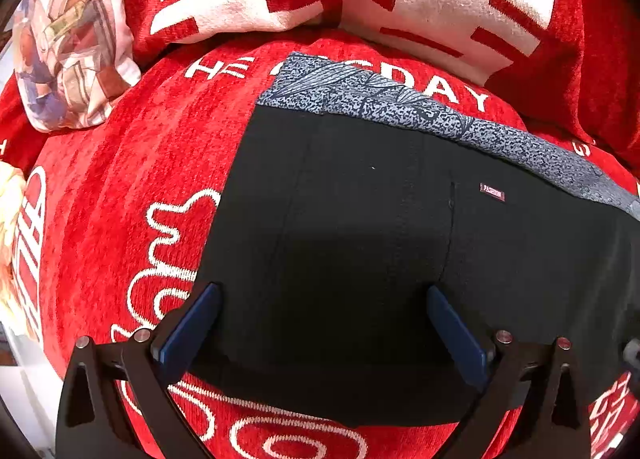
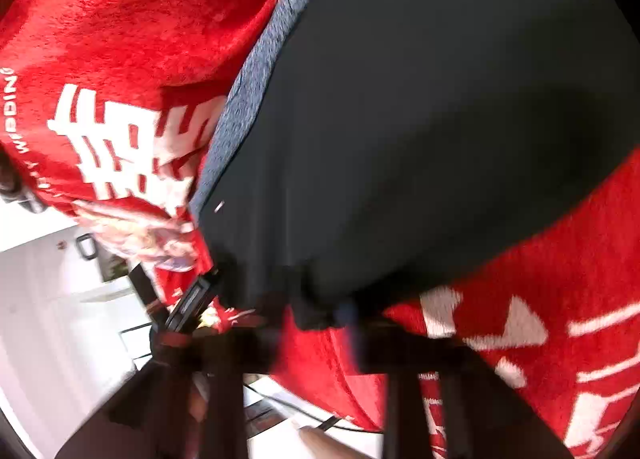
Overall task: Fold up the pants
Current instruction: 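Lower the waistband onto the hems and open both grippers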
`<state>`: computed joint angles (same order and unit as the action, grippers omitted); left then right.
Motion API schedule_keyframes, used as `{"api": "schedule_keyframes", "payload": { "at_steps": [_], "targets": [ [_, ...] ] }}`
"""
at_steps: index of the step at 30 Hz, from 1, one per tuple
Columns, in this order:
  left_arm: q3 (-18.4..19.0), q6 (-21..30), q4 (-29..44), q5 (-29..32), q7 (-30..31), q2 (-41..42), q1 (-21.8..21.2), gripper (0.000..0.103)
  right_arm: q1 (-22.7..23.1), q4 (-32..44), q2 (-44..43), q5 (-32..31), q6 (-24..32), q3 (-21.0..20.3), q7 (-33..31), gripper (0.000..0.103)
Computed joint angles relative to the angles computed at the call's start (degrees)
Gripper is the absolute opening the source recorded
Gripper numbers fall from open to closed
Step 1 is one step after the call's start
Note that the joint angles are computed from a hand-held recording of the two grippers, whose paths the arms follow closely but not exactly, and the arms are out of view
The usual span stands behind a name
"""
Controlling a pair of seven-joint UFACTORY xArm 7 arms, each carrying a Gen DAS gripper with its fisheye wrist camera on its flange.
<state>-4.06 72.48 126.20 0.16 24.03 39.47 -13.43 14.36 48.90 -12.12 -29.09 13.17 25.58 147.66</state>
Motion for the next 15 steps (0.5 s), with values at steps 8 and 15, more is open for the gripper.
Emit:
{"api": "schedule_keyframes", "payload": {
  "at_steps": [8, 15],
  "targets": [
    [-0.2, 3.3, 2.3, 0.1, 0.9, -0.2, -0.2, 0.103, 5.8, 2.8, 0.1, 7.4, 10.6, 0.1, -4.7, 0.006],
    [-5.2, 3.0, -10.1, -7.4, 9.6, -12.0, -0.3, 0.103, 8.6, 0.4, -14.1, 13.0, 28.1, -0.8, -7.9, 0.024]
  ]
}}
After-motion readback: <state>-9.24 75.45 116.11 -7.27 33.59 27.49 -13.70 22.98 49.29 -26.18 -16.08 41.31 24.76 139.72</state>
